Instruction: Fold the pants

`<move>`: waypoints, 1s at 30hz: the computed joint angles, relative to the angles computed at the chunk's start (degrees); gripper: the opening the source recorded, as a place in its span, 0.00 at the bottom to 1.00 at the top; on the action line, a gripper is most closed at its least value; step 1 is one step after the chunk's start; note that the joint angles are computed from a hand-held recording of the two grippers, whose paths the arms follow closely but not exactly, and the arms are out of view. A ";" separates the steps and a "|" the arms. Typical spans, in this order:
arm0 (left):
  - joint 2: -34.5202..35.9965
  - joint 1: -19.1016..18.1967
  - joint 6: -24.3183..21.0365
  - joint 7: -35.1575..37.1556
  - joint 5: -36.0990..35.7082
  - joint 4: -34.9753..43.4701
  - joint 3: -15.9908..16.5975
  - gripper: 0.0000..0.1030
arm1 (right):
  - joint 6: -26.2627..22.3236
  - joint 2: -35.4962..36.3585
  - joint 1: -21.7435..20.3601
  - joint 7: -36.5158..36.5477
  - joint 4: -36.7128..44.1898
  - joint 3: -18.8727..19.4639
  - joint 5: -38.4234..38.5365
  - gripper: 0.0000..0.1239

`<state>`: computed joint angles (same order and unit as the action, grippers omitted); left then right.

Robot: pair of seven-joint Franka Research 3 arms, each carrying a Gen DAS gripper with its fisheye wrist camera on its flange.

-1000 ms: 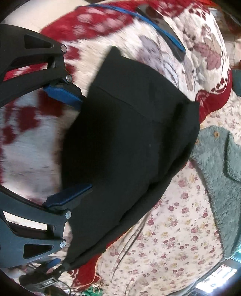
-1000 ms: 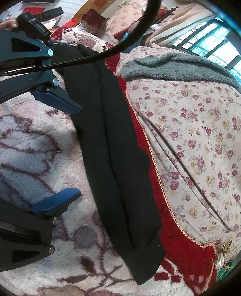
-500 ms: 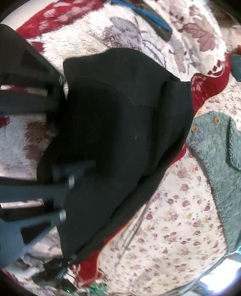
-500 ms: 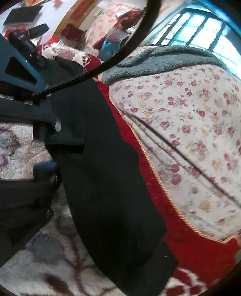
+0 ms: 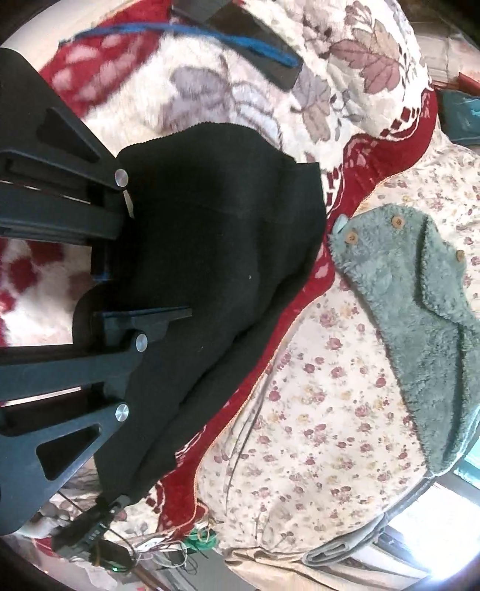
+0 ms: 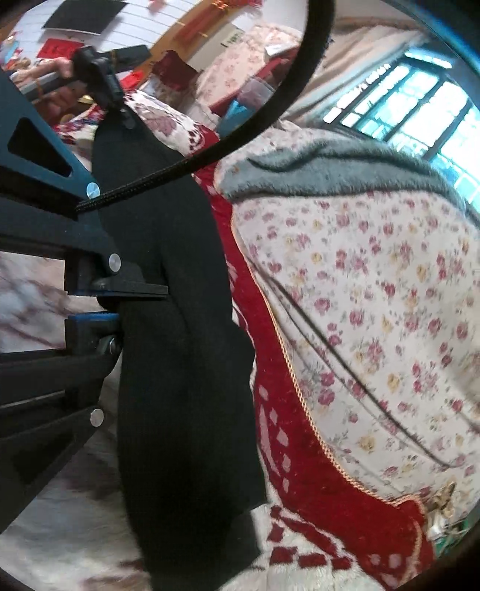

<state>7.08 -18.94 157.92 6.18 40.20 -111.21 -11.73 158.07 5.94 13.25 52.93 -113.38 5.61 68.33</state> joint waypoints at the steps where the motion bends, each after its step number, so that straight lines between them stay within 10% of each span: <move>1: -0.88 0.12 0.02 0.42 -0.44 -0.92 -0.09 0.09 | -0.51 -1.60 0.09 -0.63 -1.52 0.18 0.30 0.04; 11: -5.32 1.87 -4.02 8.60 -10.34 -8.91 -2.32 0.09 | -5.55 -11.13 4.06 0.30 -14.29 -1.59 1.37 0.05; 18: -6.72 -0.06 -12.42 3.26 -2.98 -6.82 -3.49 0.20 | -6.09 -14.52 3.60 6.96 -17.71 -2.46 -6.87 0.33; 24: -8.96 -1.03 -19.80 3.21 -1.07 -5.41 -4.90 0.21 | -6.15 -20.09 3.03 10.78 -20.47 -4.03 -15.59 0.34; 30: -10.49 -1.73 -24.26 -4.81 8.02 -3.81 -6.67 0.21 | -11.55 -18.48 6.08 1.59 -16.98 -8.09 -2.55 0.34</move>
